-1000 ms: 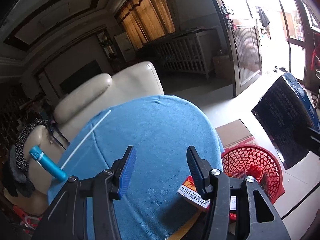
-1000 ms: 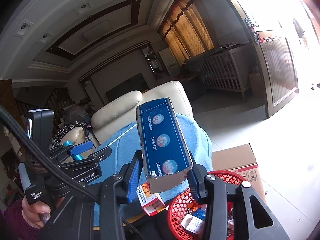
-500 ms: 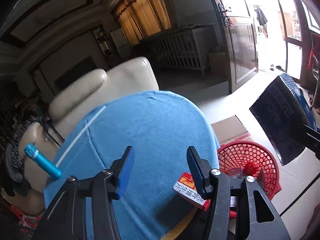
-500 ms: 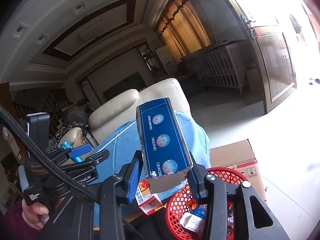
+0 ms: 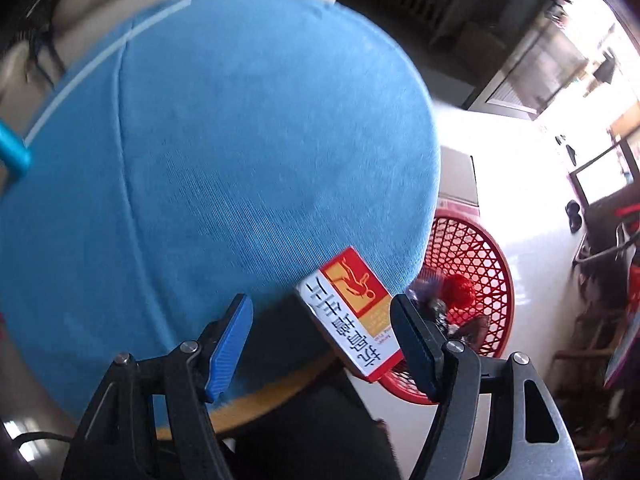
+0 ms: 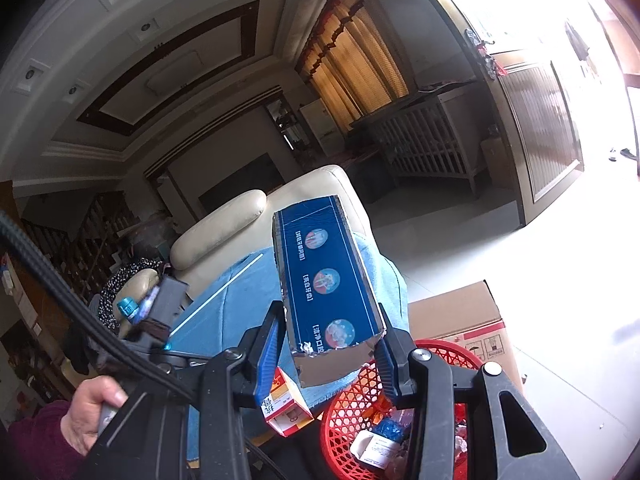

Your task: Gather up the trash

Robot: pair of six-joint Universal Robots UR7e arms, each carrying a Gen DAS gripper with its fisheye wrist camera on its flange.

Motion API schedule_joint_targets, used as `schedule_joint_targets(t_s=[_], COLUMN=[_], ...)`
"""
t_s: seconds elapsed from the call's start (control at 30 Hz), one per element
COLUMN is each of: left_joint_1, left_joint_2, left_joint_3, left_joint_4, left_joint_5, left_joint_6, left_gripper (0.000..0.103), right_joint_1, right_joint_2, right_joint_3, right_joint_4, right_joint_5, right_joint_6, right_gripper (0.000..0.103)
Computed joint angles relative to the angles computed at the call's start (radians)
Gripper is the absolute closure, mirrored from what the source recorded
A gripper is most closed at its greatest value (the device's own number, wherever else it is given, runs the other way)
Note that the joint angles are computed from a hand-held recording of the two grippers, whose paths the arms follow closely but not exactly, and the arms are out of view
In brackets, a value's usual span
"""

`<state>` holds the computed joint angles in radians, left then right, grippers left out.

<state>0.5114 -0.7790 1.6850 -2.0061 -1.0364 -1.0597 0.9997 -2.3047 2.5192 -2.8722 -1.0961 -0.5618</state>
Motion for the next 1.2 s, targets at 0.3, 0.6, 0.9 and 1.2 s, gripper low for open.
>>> schedule_joint_targets(t_s=[0.3, 0.6, 0.9, 1.2], left_joint_1=[0.023, 0.037, -0.017, -0.177], left_joint_2=[0.056, 0.078, 0.034, -0.02], left_joint_3=[-0.032, -0.018, 0.035, 0.091], left_joint_4=[-0.014, -0.053, -0.101, -0.139], left_joint_5=[-0.038, -0.069, 0.039, 0.349], left_joint_6=[-0.051, -0.017, 0.072, 0.154], left_gripper=[0.031, 0.039, 0.055, 0.055], right_joint_1=[-0.045, -0.033, -0.003, 0.031], right_joint_2=[0.008, 0.04, 0.056, 0.063], right_joint_3=[-0.004, -0.019, -0.01, 0.0], right_joint_4=[0.024, 0.019, -0.005, -0.045], right_joint_5=[0.042, 0.023, -0.01, -0.033], right_joint_6=[-0.009, 0.002, 0.005, 0.007], right_gripper=[0.059, 0.059, 0.059, 0.059])
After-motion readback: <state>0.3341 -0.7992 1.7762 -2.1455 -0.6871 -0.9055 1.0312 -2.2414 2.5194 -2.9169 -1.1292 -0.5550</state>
